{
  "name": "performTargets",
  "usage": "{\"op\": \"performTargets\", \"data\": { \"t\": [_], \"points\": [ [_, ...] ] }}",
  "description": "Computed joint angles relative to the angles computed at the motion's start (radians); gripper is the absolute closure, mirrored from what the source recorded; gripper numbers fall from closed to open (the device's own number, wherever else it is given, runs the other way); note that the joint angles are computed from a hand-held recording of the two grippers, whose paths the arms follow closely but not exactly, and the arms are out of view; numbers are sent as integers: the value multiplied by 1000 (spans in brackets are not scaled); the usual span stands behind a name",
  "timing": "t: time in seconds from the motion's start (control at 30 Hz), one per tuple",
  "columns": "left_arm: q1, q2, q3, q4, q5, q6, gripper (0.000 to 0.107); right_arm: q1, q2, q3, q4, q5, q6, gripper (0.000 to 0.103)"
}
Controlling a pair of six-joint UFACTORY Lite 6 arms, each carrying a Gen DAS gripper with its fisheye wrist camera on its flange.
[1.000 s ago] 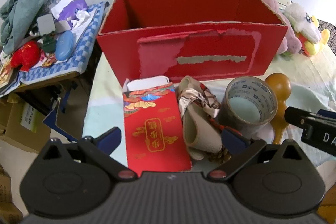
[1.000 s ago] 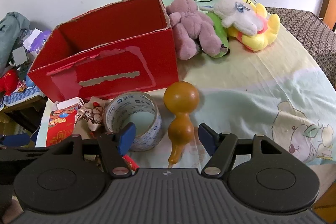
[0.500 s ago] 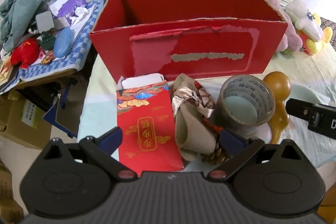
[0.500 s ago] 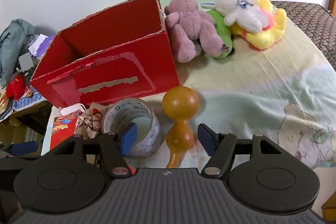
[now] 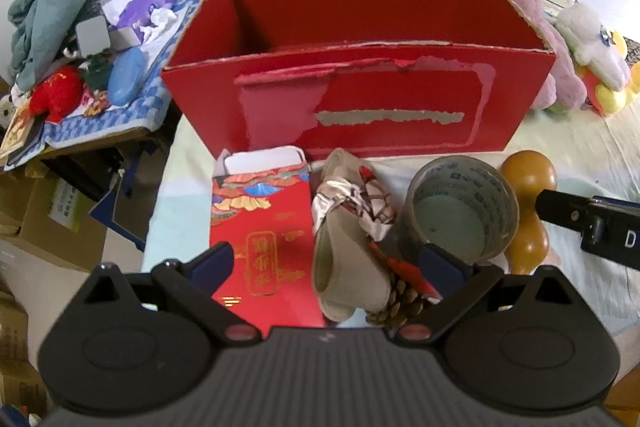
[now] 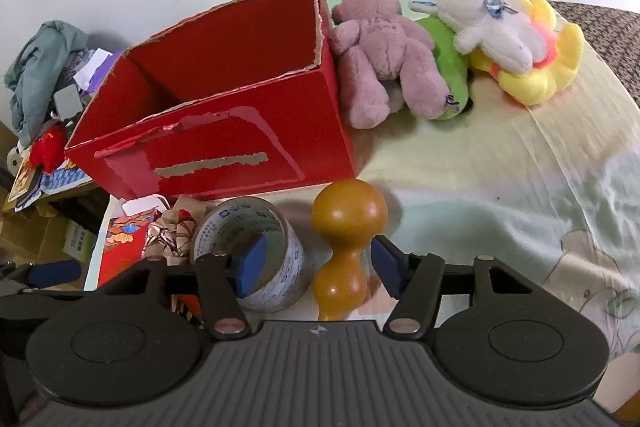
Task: Organize objects
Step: 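Approach the wooden gourd toy with the right gripper open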
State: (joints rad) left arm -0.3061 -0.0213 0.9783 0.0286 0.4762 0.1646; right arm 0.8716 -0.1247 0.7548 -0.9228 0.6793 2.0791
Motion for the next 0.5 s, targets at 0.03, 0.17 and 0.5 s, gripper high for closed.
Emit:
{"op": "performTargets", "data": {
  "t": [0.03, 0.17, 0.5],
  "points": [
    [-5, 4, 5, 9, 2, -15, 8, -5, -1, -2, -3, -8, -6, 42],
    [-21, 18, 19, 47, 8, -69, 8, -38, -7, -12, -1, -56, -42, 43],
    [-51, 38, 37, 114, 13, -154, 8, -94, -13, -17, 17, -103, -112, 43]
  ]
}}
